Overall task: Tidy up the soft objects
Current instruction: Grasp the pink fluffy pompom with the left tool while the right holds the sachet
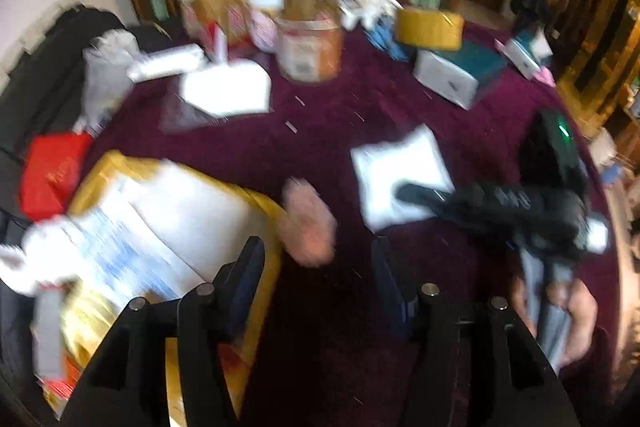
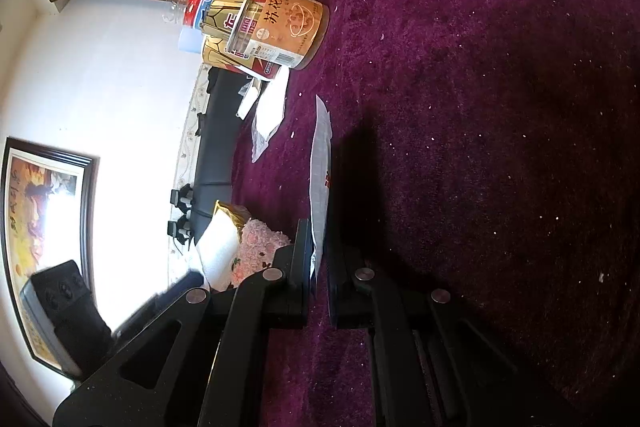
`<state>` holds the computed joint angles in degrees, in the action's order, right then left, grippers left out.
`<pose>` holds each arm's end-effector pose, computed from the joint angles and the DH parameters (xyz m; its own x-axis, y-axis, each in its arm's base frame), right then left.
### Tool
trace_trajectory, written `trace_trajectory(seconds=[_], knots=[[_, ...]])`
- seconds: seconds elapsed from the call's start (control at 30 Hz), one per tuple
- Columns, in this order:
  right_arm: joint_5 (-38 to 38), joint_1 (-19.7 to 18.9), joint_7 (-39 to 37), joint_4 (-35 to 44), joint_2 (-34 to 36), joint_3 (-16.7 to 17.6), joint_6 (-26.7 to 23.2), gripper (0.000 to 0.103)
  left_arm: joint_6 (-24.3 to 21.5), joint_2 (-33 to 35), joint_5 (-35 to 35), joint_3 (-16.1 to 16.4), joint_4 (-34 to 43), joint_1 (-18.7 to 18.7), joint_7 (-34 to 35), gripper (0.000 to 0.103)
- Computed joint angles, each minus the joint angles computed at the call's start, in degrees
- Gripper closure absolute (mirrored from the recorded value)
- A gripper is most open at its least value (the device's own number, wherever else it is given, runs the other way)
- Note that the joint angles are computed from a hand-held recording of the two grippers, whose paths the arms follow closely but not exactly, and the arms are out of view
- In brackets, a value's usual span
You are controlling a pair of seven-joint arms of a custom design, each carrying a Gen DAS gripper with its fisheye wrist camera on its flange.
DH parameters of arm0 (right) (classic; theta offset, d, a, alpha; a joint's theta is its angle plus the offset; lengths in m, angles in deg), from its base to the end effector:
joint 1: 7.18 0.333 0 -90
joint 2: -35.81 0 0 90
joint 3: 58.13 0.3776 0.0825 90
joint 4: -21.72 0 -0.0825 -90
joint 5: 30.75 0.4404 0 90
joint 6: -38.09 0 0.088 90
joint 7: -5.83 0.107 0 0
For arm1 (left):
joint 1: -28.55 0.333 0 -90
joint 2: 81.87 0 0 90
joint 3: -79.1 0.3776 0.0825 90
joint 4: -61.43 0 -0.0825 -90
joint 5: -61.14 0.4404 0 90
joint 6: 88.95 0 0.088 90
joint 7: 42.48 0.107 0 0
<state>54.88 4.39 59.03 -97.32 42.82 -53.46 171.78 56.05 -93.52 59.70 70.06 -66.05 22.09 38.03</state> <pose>0.6131 0.1945 0.4237 0.0330 -0.4745 -0.8796 -0.9525 0.2518 -0.1715 0.5446 -0.1560 0.5498 -0.1108 -0.9913 0.0710 -0.8748 0.0634 -0.4803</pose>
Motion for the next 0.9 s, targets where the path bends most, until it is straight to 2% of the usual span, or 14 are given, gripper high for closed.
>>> trace_trajectory(seconds=[0.07, 0.23, 0.27, 0.33, 0.47, 0.63, 0.77, 0.9], knots=[[0.12, -0.05, -0.02, -0.09, -0.05, -0.01, -0.16, 0.097, -1.23, -0.28, -4.60, 0.76, -1.32, -1.67, 3.51, 0.047], [0.25, -0.03, -0.03, -0.12, -0.05, 0.00, -0.18, 0.097, -2.11, 2.12, 3.46, -1.36, -1.65, 0.46, -3.95, 0.048], [0.28, -0.03, -0.03, -0.13, -0.04, 0.00, -0.15, 0.097, -0.80, 2.64, 1.88, -0.71, -1.24, 0.13, -2.91, 0.048], [0.39, -0.06, 0.04, -0.11, -0.01, -0.01, -0.29, 0.097, -1.64, 4.10, 1.26, -0.46, 0.59, 0.18, -3.77, 0.048], [0.65, -0.09, 0.07, -0.18, -0.03, -0.02, -0.45, 0.097, -0.50, 6.82, 5.17, -0.58, 2.99, 0.85, -7.01, 0.048], [1.03, -0.14, 0.20, -0.36, -0.10, -0.06, -0.70, 0.097, -1.00, 7.92, -3.20, 0.66, 4.79, 0.69, -3.60, 0.048], [1.54, -0.17, 0.24, -0.42, -0.05, -0.10, -0.88, 0.097, -3.55, 10.39, -1.72, 0.15, 7.60, 0.69, -4.20, 0.046], [2.32, -0.35, 0.24, -0.58, -0.04, -0.18, -1.51, 0.097, -2.41, 12.06, -4.46, 0.05, 8.96, 0.65, -5.35, 0.046]])
